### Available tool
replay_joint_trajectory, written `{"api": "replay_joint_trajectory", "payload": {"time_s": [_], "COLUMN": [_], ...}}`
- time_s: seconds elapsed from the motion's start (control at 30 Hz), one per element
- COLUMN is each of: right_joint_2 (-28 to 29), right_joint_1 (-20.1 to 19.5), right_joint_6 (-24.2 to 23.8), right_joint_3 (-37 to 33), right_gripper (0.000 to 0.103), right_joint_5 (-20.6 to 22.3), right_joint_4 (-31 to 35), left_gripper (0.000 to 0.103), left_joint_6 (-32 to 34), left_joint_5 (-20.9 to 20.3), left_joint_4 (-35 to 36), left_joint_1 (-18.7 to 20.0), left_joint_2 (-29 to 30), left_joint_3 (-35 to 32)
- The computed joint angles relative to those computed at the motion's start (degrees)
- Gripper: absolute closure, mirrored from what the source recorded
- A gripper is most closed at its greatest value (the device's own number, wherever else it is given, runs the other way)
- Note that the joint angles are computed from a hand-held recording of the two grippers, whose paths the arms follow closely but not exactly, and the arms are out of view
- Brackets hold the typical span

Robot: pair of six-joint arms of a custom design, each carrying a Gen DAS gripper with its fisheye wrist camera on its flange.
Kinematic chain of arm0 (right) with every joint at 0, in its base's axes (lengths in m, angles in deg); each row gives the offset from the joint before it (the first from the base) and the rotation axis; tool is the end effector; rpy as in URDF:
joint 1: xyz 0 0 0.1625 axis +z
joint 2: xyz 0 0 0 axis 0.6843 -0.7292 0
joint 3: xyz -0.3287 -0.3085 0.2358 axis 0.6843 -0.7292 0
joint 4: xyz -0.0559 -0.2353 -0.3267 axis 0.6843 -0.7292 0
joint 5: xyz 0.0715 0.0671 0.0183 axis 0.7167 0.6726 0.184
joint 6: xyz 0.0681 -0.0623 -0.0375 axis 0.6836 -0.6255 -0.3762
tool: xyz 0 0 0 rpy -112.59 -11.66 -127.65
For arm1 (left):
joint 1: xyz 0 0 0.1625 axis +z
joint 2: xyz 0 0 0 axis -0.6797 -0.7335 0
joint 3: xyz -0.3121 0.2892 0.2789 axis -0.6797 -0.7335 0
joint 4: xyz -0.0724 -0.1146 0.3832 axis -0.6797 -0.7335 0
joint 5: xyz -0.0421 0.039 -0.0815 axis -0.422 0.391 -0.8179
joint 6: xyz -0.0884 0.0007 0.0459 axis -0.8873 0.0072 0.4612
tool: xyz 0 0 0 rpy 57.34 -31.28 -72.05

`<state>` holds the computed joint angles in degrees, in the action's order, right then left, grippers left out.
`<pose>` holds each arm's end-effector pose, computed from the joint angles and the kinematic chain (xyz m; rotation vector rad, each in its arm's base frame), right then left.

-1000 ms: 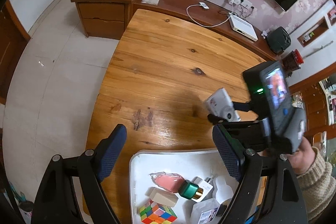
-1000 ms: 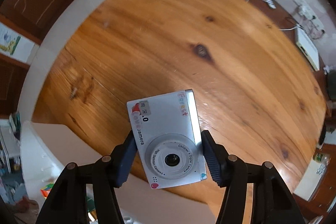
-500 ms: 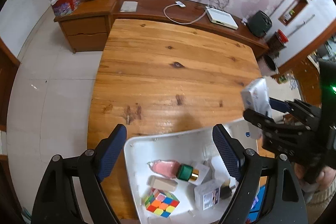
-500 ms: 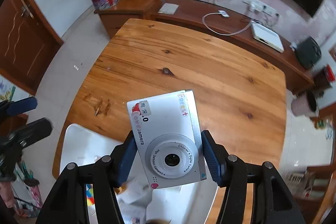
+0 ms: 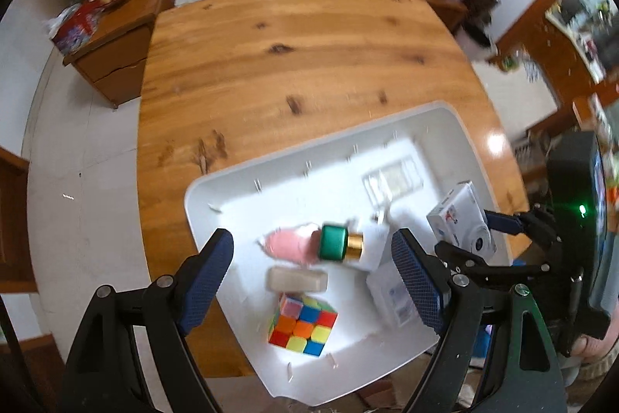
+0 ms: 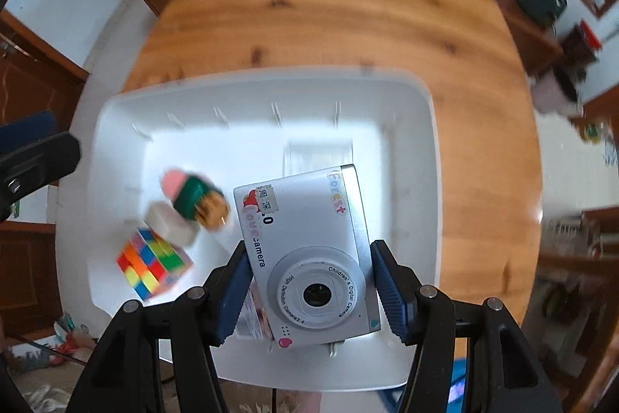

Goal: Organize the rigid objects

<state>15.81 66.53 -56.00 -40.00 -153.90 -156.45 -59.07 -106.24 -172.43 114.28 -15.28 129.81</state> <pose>0.3675 -0.8257 -0.0396 0.2831 -2.3856 0.0298 -0.0710 -0.8196 0.3330 0.3720 2.4771 -0.2037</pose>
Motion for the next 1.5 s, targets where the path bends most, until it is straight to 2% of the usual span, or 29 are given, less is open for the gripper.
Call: {"api": "replay_joint_trajectory", "payload": {"time_s": [0.3, 0.47, 0.57, 0.73, 0.93, 1.2, 1.37, 1.5], "right_joint_2": [-0.8, -2.2, -3.6, -6.1, -9.5, -12.5, -14.3, -15.4], "right_joint_1": [-1.0, -0.6, 0.0, 1.7, 3.8, 6.5, 8.4, 9.3], "right_joint_6": [5.9, 6.3, 5.3, 4.0, 0.5, -4.2, -9.0, -12.7], "right_joint_3": [6.6, 11.0, 14.3, 18.6, 23.0, 25.9, 29.6, 31.7], "right_gripper": [0.042, 0.041, 0.036, 0.036, 0.036, 0.036, 0.025, 0.023], "right_joint_5": [-1.2, -1.7, -1.5, -4.3, -4.9, -6.6, -7.8, -7.1], "right_joint_4": [-2.1, -6.7, -12.2, -19.6, -28.3, -39.2, -49.0, -54.6], "left_gripper": [0.017, 0.017, 0.017, 0.017, 0.017, 0.017, 0.017, 0.017], "left_joint_6": [1.9, 1.9, 1.6, 1.4, 0.3, -6.2, -8.4, -9.1], "left_joint_5": [1.4, 1.4, 1.4, 1.6, 2.3, 3.9, 6.3, 9.7], "left_joint_4": [-0.7, -1.3, -1.7, -3.5, -7.1, -10.4, -13.9, -17.4], "left_joint_1": [-0.4, -0.6, -0.8, -1.7, -3.7, -7.5, -9.9, -11.6], "left_joint_2": [-1.6, -2.4, -2.6, -3.7, -5.9, -9.3, -11.2, -12.4], "left_joint_3": [5.9, 7.7, 8.1, 9.5, 11.5, 15.0, 18.3, 20.9]}}
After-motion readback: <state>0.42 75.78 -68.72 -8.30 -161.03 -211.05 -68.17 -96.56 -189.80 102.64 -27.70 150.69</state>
